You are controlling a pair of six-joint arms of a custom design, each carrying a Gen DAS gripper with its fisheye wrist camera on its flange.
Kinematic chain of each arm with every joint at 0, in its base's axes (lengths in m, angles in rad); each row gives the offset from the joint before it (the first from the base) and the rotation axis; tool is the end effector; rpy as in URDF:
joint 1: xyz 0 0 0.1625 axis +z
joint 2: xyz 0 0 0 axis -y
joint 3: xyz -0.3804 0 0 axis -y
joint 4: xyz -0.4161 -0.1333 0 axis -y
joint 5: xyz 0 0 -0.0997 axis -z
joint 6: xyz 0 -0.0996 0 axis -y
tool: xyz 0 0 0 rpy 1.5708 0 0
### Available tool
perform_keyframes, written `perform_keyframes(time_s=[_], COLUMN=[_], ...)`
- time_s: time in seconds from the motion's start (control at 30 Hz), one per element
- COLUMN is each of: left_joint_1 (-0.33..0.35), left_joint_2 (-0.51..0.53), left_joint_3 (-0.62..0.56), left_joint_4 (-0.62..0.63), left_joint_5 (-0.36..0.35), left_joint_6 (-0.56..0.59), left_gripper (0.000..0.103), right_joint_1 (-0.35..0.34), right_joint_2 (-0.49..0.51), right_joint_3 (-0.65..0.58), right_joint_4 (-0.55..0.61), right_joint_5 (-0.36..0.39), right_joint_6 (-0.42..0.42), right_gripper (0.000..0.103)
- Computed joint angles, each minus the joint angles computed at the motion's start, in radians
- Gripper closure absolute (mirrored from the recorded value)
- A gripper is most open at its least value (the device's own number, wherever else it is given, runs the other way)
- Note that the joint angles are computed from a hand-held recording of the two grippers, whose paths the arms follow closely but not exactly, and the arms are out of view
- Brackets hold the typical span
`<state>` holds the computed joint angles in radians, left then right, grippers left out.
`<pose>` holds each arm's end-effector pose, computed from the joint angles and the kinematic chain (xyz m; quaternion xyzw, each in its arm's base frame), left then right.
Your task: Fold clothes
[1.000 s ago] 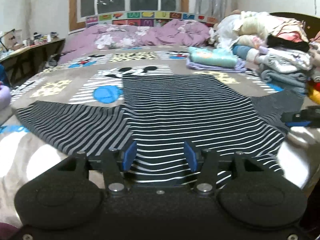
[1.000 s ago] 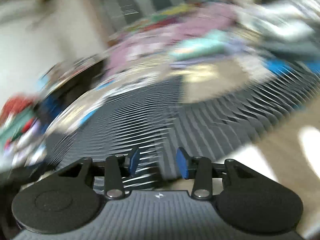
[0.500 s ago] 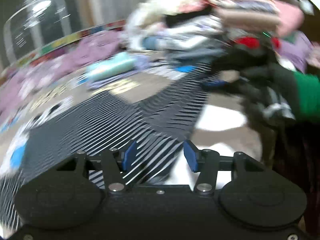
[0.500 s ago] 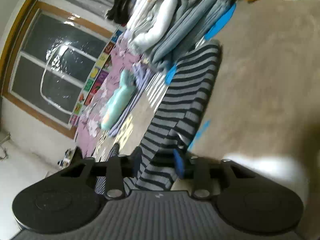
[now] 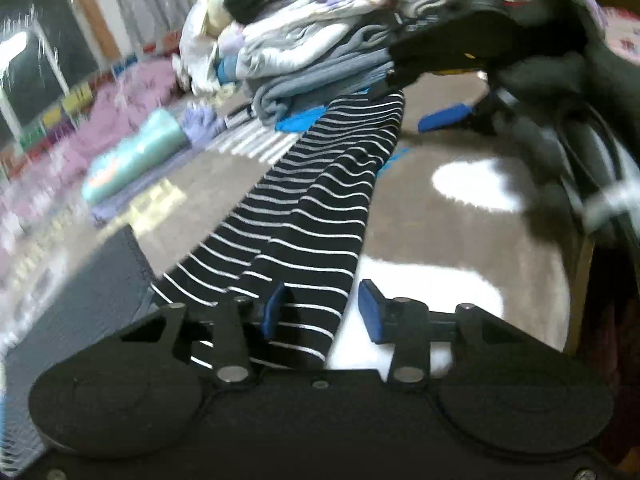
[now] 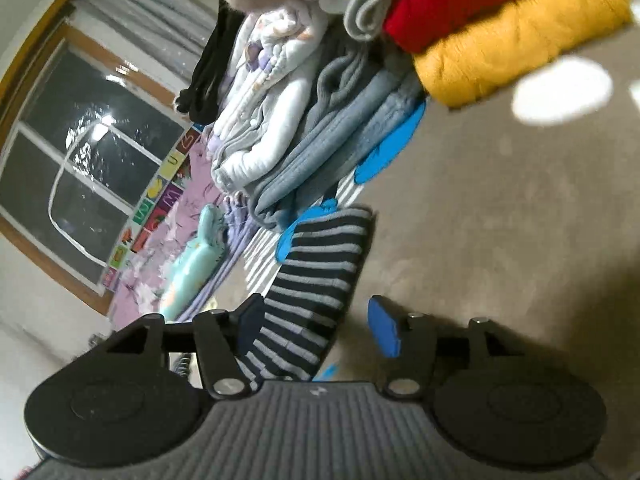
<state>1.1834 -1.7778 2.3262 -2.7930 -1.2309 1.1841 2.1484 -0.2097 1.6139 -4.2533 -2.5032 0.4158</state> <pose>-0.0020 -0.4457 0.3067 0.6185 0.6971 -0.2384 0.2735 0.3322 -0.4121 -0.0903 -0.2093 -0.7363 0.6404 0.0633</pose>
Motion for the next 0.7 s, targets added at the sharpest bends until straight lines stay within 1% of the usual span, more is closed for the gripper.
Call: perform_keyframes(time_s=[0.1, 0.13, 0.17, 0.2, 0.23, 0.27, 0.3, 0.33, 0.37, 0.47, 0.57, 0.6, 0.63, 0.67, 0.7], left_joint_1=[-0.008, -0.011, -0.016, -0.023, -0.020, -0.016, -0.011, -0.006, 0.002, 0.030, 0.028, 0.028, 0.028, 0.030, 0.032], left_joint_2=[0.003, 0.014, 0.019, 0.023, 0.014, 0.001, -0.011, -0.024, -0.023, -0.009, -0.024, -0.034, -0.052, -0.076, -0.101], left_joint_3=[0.041, 0.044, 0.043, 0.041, 0.044, 0.049, 0.053, 0.057, 0.057, 0.054, 0.062, 0.064, 0.066, 0.069, 0.072], left_joint_4=[-0.086, -0.104, -0.105, -0.103, -0.094, -0.084, -0.073, -0.062, -0.064, -0.083, -0.079, -0.075, -0.067, -0.052, -0.035], left_joint_5=[0.024, 0.033, 0.042, 0.050, 0.040, 0.025, 0.009, -0.006, -0.016, -0.042, -0.046, -0.048, -0.055, -0.068, -0.083], left_joint_6=[0.102, 0.123, 0.119, 0.108, 0.121, 0.139, 0.157, 0.175, 0.189, 0.228, 0.273, 0.269, 0.245, 0.216, 0.187], left_gripper=[0.063, 0.074, 0.083, 0.101, 0.101, 0.101, 0.102, 0.102, 0.102, 0.103, 0.102, 0.097, 0.086, 0.081, 0.072], right_joint_1=[-0.029, -0.034, -0.040, -0.046, -0.053, -0.060, -0.072, -0.084, -0.089, -0.088, -0.087, -0.087, -0.088, -0.089, -0.091], right_joint_2=[-0.039, -0.050, -0.061, -0.067, -0.071, -0.075, -0.079, -0.080, -0.081, -0.080, -0.077, -0.076, -0.076, -0.076, -0.076], right_joint_3=[0.042, 0.054, 0.065, 0.070, 0.071, 0.072, 0.084, 0.099, 0.106, 0.100, 0.093, 0.093, 0.094, 0.096, 0.099], right_joint_4=[-0.004, 0.003, 0.010, 0.019, 0.031, 0.042, 0.035, 0.010, -0.001, 0.010, 0.001, -0.004, -0.010, -0.016, -0.025], right_joint_5=[0.024, 0.031, 0.038, 0.042, 0.044, 0.045, 0.060, 0.079, 0.087, 0.078, 0.078, 0.081, 0.085, 0.089, 0.097], right_joint_6=[0.004, -0.001, -0.006, -0.014, -0.022, -0.030, -0.004, 0.031, 0.043, 0.033, 0.034, 0.035, 0.036, 0.037, 0.040], right_gripper=[0.046, 0.045, 0.045, 0.053, 0.060, 0.082, 0.096, 0.099, 0.100, 0.100, 0.099, 0.099, 0.099, 0.099, 0.099])
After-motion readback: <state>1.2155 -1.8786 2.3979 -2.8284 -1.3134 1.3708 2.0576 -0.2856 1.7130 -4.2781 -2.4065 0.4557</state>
